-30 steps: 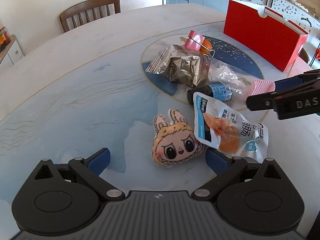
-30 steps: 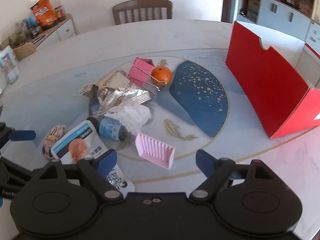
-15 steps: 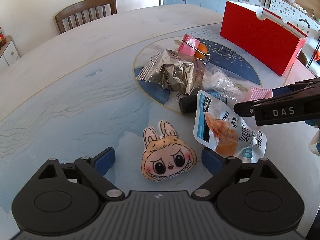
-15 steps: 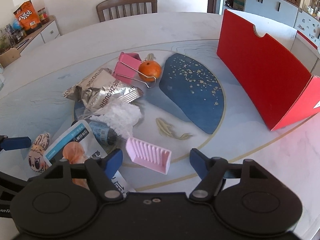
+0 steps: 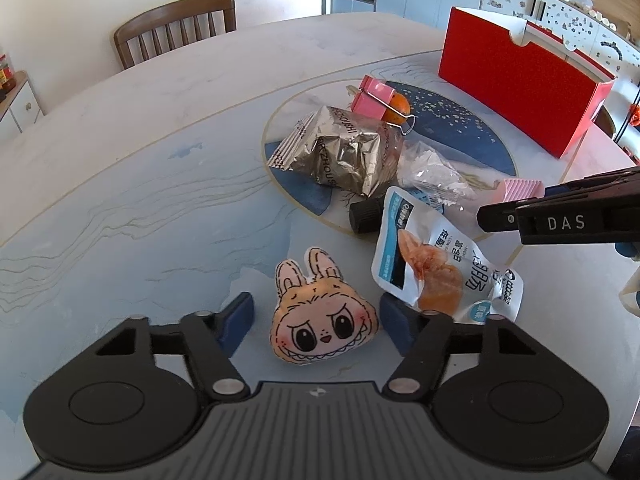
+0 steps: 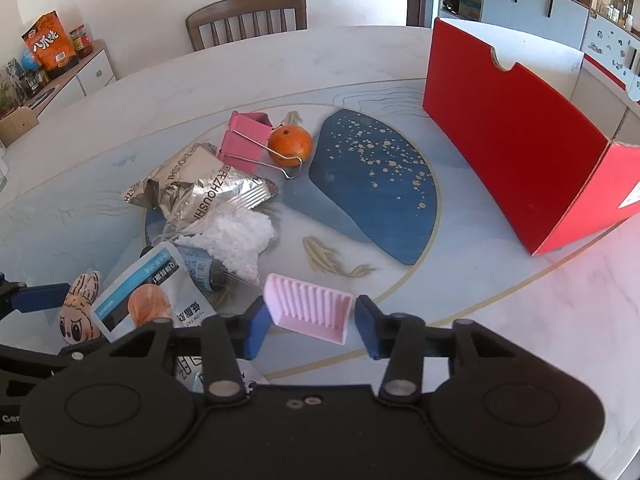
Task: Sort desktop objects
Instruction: 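Grasp the plush bunny keychain with the left gripper while the right gripper grasps the pink comb, then carry the bunny with the left gripper while the right gripper carries the pink comb into the box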
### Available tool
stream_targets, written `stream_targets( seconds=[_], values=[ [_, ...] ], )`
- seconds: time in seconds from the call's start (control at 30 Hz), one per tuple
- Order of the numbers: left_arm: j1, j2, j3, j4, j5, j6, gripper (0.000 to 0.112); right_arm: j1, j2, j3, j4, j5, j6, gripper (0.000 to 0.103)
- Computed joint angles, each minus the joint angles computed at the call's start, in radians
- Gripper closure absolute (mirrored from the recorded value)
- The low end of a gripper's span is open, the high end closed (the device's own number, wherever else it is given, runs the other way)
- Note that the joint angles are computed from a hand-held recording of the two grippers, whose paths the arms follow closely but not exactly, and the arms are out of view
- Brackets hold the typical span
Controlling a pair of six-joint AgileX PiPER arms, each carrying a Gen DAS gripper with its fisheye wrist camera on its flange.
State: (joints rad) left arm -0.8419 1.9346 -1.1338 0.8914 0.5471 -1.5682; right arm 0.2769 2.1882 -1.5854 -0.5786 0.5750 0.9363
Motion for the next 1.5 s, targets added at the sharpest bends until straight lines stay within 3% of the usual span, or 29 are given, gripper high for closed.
stream_targets(
  seconds=[0.03, 0.07, 0.33, 0.83, 1.1, 1.5],
  values=[
    [-0.002, 0.0, -0.003, 0.001, 0.003, -0.001, 0.06, -0.001, -0.002, 0.003, 0.0, -0.002, -0.001, 0.061],
    [-0.004, 0.001, -0.01, -0.007, 0.009, 0.007, 0.062, -0.003, -0.005, 0.006, 0.001, -0.005, -0.005, 0.061],
    [-0.01, 0.002, -0.02, -0.027, 0.018, -0.012, 0.063, -0.017, -0.037, 0.054, -0.007, -0.049, -0.011, 0.062],
    [-0.065, -0.072, -0.037, -0.077, 0.155, -0.072, 0.063, -0.078, -0.164, 0.189, 0.014, -0.112, -0.085, 0.062],
    [-0.096, -0.071, -0.159, -0.135, 0.246, -0.027, 0.063, -0.135, -0.268, 0.263, 0.126, -0.143, -0.247, 0.062],
    [-0.113, 0.031, -0.47, -0.22, 0.374, 0.112, 0.063, -0.276, -0.413, 0.291, 0.446, -0.151, -0.669, 0.062]
  ],
)
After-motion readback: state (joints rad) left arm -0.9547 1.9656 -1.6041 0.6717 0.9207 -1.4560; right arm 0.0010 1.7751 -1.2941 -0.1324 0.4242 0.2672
